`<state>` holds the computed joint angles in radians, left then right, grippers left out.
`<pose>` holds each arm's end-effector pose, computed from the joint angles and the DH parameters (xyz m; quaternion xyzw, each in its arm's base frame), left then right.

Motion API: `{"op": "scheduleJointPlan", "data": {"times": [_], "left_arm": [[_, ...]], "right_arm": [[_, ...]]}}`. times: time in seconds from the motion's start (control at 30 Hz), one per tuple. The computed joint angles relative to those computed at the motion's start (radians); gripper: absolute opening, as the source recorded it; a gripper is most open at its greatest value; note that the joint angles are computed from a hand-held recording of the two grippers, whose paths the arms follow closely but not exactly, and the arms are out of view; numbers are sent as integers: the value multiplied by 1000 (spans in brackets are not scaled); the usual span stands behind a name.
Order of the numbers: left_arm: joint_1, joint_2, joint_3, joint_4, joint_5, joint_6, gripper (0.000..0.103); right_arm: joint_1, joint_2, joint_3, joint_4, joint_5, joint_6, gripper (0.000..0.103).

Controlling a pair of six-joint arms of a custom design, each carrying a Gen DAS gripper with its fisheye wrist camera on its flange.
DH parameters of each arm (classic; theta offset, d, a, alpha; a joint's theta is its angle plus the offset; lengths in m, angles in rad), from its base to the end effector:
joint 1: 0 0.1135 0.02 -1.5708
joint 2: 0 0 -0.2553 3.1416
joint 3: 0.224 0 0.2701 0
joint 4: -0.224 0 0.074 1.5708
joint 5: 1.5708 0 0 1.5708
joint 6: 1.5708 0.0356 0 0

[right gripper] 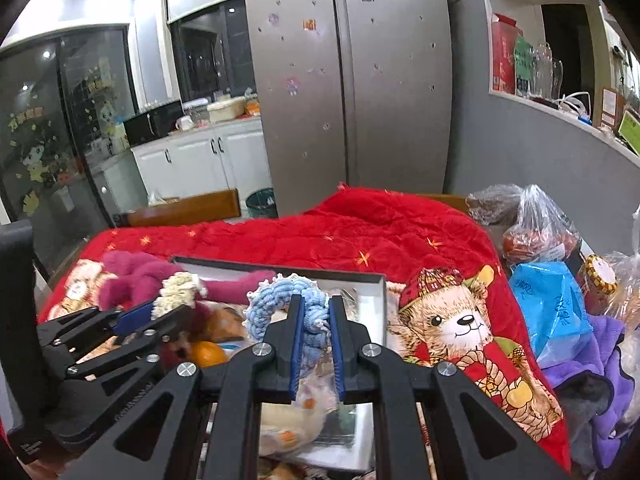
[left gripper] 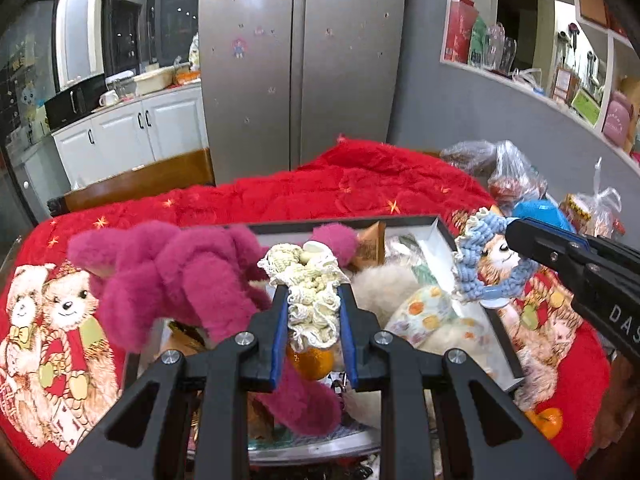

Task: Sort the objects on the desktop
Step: 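Carry the cream scrunchie in left tool while right tool carries blue scrunchie over the tray, then open left tool dropping cream scrunchie while right tool releases blue scrunchie into tray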

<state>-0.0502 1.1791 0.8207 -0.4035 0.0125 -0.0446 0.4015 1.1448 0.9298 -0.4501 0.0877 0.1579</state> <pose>0.2691 -0.0140 0.2376 0.0050 0.9193 -0.0244 0.3928 0.2504 0.1029 0.2809 -0.0901 0.8940 0.0828 0.4310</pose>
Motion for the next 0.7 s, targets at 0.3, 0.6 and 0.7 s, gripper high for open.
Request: {"op": "scheduleJointPlan", "data": {"times": [0.3, 0.6, 0.7], "left_arm": [[-18, 39, -22, 62, 3, 24, 24], [-18, 57, -18, 61, 1, 18, 24], [-15, 52, -18, 53, -1, 28, 24]], "right_arm": [[-21, 87, -10, 25, -6, -9, 13], [-3, 106, -15, 32, 9, -12, 14], [-1, 105, -17, 31, 12, -12, 14]]}}
